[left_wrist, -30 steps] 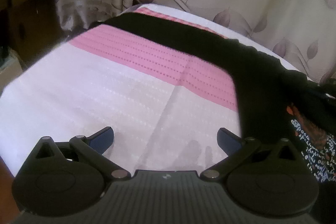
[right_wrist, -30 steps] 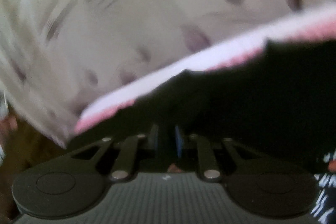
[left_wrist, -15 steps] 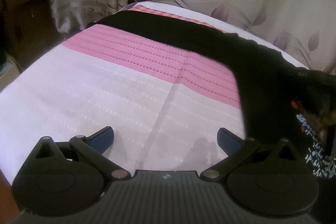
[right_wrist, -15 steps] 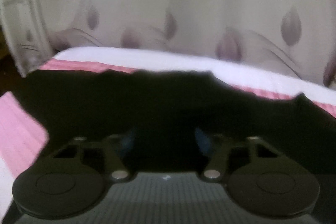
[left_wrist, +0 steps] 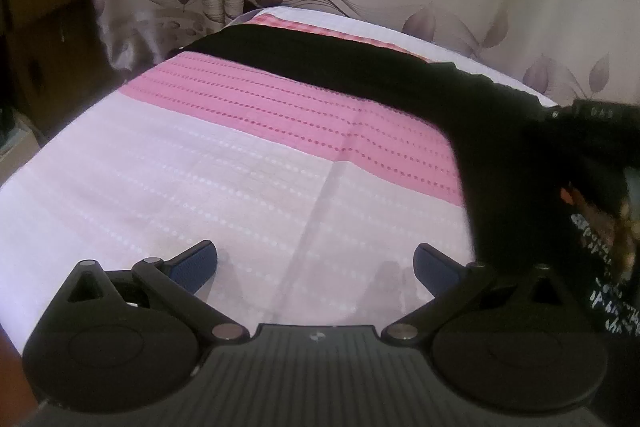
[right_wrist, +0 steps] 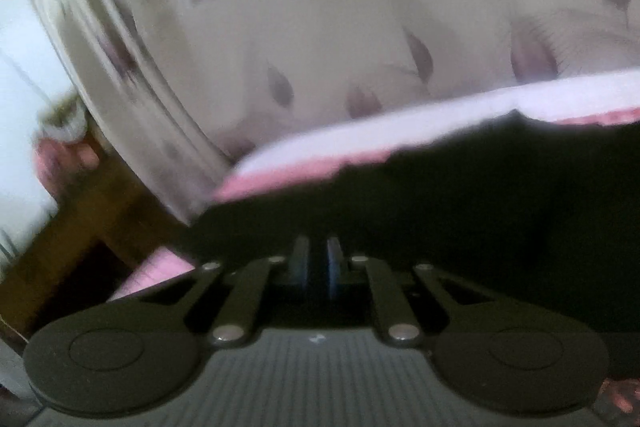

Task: Fold small clothes
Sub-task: 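Fold the grasped sleeve and side over the shirt body with the right tool, release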

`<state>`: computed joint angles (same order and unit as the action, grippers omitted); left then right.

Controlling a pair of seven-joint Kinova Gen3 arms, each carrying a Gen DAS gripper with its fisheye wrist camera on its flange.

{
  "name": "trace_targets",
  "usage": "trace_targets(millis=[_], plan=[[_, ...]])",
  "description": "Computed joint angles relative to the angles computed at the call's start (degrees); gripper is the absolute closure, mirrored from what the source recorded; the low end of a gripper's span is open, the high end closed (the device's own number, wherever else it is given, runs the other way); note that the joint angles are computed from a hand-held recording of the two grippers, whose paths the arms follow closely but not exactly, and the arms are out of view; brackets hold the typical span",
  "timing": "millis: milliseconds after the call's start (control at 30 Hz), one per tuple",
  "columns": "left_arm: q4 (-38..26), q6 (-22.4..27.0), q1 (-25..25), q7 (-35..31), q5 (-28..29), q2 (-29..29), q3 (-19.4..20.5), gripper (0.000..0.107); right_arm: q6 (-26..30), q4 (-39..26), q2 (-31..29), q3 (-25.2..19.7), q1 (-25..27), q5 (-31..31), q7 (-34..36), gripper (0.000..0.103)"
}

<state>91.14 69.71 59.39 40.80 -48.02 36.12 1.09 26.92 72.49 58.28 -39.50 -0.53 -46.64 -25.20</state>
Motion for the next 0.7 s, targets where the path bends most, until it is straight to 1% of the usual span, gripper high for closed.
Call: trace_targets(millis=[33,67,100,133,167,200,267,367,400,433,467,500,567,633,700], plan=[[0.1,0.0,0.0,0.0,0.0,-0.1,0.0,0.004,2.3,-0.8,1.5,-1.4,1.2,0.2,-0.6,0.092],[0.4,-0.2,0.1,0.3,0.0,-0.3,0.0,0.004,4.0,-0.6,2.7,-3.6,3.0,0.0,-0.3,0.088],[0.4,-0.2,0.1,0.5,-0.1,-0.2,0.0,0.004,4.7,0.1,2.9,-4.7,4.4,-0.4,1.0,0.082],[0.6,-0.4,0.1,0.8,-0.2,-0.4,0.0,0.004,4.5,1.5,2.0,-4.8,5.6,-1.7,3.2,0.079],[0.8,-0.5,0.1,1.1,-0.2,-0.6,0.0,0.004,3.4,3.5,0.8,-4.8,6.8,-4.0,5.5,0.078],[1.0,-0.7,0.1,1.5,-0.3,-0.8,0.0,0.004,1.8,5.4,0.3,-5.9,8.4,-5.3,6.9,0.078],[1.7,-1.3,0.2,2.5,-0.9,-1.1,-0.2,0.004,-0.6,8.6,-1.0,-7.5,11.5,-7.0,8.8,0.078],[2.6,-2.1,0.1,3.4,-2.1,-1.6,-0.1,0.004,-7.6,14.2,-6.9,-4.9,12.5,-12.3,15.8,0.078],[2.6,-2.1,-0.1,3.2,-2.1,-1.5,0.0,0.004,-9.9,15.4,-7.9,-5.0,13.0,-12.7,17.6,0.078],[2.5,-2.0,-0.4,2.9,-2.1,-1.4,0.1,0.004,-12.3,15.8,-8.0,-6.2,13.6,-12.3,18.4,0.078],[2.3,-1.9,-0.7,2.5,-1.9,-1.3,0.3,0.004,-13.7,15.6,-8.0,-6.4,13.2,-12.1,18.3,0.078],[1.9,-1.8,-1.0,2.0,-1.6,-1.1,0.4,0.004,-14.1,14.6,-8.0,-5.7,12.0,-11.2,17.3,0.078],[0.9,-1.1,-1.1,1.1,-1.3,-0.5,0.3,0.004,-13.1,12.6,-8.4,-3.8,8.9,-7.0,15.2,0.078],[0.4,-0.9,-1.1,0.9,-1.2,-0.2,0.1,0.004,-14.0,11.2,-8.9,-1.9,4.8,-2.4,15.7,0.078],[0.0,-0.7,-1.1,0.5,-0.9,0.1,0.0,0.004,-17.0,9.9,-9.1,1.2,-0.5,2.0,14.0,0.076]])
